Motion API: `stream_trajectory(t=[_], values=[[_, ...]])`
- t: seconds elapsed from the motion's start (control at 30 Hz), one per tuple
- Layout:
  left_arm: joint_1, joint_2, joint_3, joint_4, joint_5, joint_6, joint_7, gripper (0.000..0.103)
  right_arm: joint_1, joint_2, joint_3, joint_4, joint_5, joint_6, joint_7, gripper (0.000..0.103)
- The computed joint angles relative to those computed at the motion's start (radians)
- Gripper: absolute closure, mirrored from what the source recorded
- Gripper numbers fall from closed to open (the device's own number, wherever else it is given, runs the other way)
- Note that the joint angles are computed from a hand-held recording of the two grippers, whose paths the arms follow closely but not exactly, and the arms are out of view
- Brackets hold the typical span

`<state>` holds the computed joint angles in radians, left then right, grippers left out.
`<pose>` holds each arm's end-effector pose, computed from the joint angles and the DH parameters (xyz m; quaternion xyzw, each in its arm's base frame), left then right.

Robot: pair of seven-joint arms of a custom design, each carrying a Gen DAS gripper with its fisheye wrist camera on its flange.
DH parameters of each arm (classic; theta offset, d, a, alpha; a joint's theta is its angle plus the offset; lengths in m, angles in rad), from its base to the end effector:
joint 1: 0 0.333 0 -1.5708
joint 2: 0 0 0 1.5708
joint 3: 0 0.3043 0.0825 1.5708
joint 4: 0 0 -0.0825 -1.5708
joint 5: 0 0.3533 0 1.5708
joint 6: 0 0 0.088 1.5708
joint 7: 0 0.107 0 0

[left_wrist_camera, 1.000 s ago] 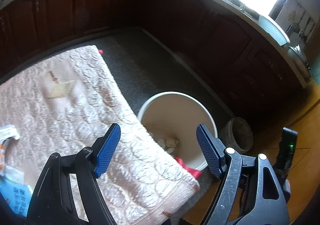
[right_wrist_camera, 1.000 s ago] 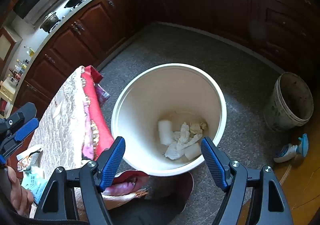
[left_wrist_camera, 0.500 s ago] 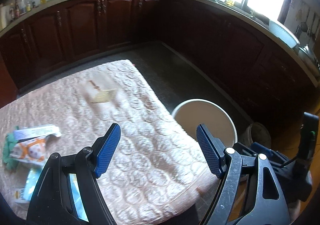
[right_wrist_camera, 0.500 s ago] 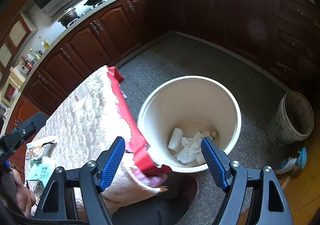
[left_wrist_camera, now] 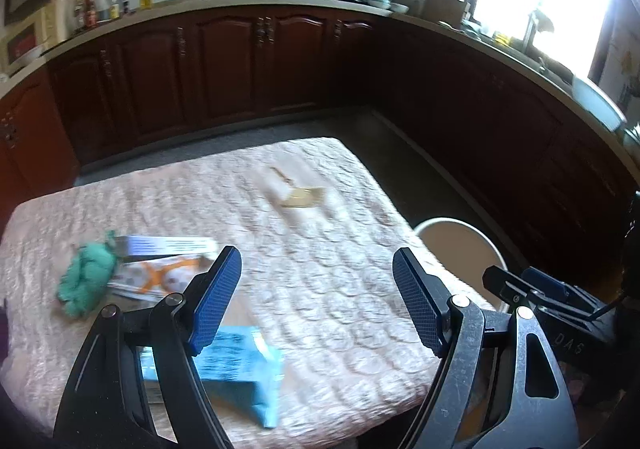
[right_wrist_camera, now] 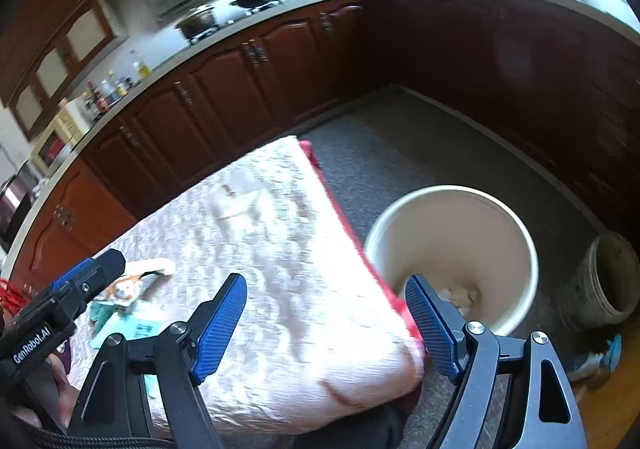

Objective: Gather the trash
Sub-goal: 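Move both open tools back over the remaining trash on the mattress, then close the left tool on the green plush towel while the right tool reaches the orange-patterned packet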

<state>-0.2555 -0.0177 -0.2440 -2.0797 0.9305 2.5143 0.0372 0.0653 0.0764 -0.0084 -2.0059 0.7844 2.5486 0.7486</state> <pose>0.4810 -0.2709 0.4837 -0.7608 0.5156 -0.2721 0.2851 0.5784 0.0237 0.4698 -0.7581 0.5484 -0.0864 0.3420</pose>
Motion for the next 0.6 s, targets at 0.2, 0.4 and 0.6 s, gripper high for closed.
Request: stream_trajectory(t=[0.2,0.4,0.6], values=[[0.025,-0.118,-0.013,-0.105,0.034,-0.051,-0.050,0.025,0.047,-0.031,0.031,-0.021,0.023,0.012,-0.031,0.023],[0.065,-0.233,-0.026,-0.215,0.024,-0.063,-0.081,0.025,0.104,-0.055,0.053,-0.040,0.031,0.027,-0.051,0.021],[0.103,-0.321,-0.043,-0.297,0.003,-0.078,-0.093,0.025,0.154,-0.073,0.067,-0.057,0.053,0.039,-0.079,0.021]])
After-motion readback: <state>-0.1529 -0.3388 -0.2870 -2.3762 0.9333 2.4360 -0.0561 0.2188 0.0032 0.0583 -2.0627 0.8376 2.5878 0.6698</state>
